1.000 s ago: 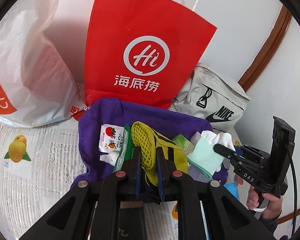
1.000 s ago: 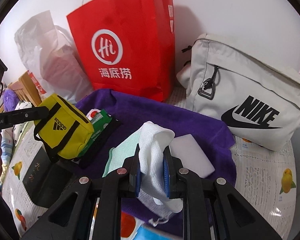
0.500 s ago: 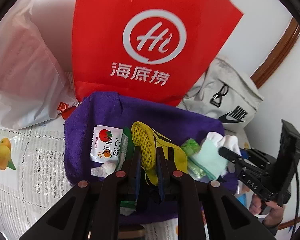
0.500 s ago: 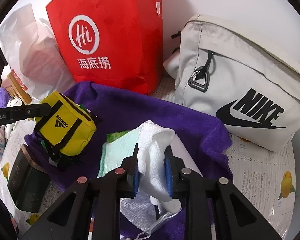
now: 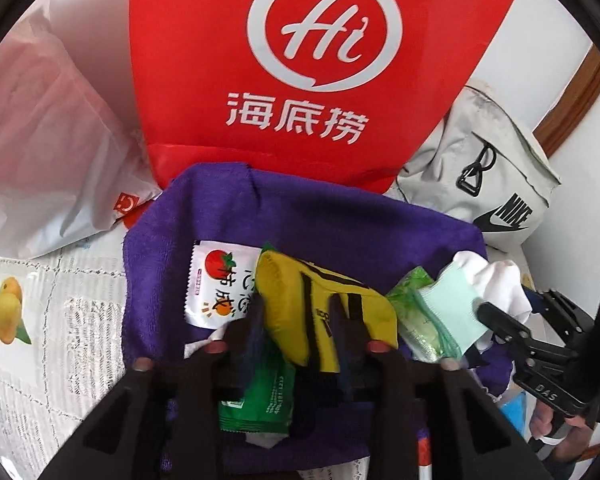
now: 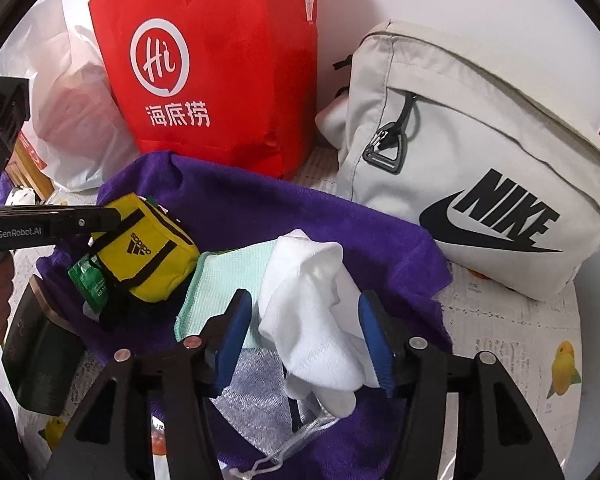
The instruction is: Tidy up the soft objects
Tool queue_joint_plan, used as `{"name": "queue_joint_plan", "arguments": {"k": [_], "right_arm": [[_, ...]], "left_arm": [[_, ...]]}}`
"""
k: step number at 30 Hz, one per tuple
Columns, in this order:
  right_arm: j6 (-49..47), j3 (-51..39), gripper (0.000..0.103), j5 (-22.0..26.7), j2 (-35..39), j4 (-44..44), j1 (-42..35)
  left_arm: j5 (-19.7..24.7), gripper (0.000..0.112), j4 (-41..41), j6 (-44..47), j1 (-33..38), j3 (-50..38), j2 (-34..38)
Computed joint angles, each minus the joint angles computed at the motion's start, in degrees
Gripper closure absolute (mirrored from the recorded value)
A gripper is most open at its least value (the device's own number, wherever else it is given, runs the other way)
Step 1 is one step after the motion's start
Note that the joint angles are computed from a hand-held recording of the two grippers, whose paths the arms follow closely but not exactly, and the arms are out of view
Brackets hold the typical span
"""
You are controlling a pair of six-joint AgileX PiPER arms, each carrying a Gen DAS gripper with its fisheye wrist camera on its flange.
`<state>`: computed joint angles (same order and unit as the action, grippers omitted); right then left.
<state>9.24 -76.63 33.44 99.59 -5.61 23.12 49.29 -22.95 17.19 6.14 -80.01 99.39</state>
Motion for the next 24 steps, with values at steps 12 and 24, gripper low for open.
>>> {"name": "queue_joint_plan", "arguments": {"k": [12, 24], "right_arm": [[5.93, 5.23, 0.029, 1.13, -8.90, -2.37, 0.78], [21.66, 14.95, 0.010, 4.56, -22.60, -8.85, 7.52]], "left_arm": [[-0.23, 0.044, 10.24, -7.11, -1.86, 4.36, -7.74], [1.60, 0.016, 21.83, -15.63, -6.09, 16.13, -27.15]]}}
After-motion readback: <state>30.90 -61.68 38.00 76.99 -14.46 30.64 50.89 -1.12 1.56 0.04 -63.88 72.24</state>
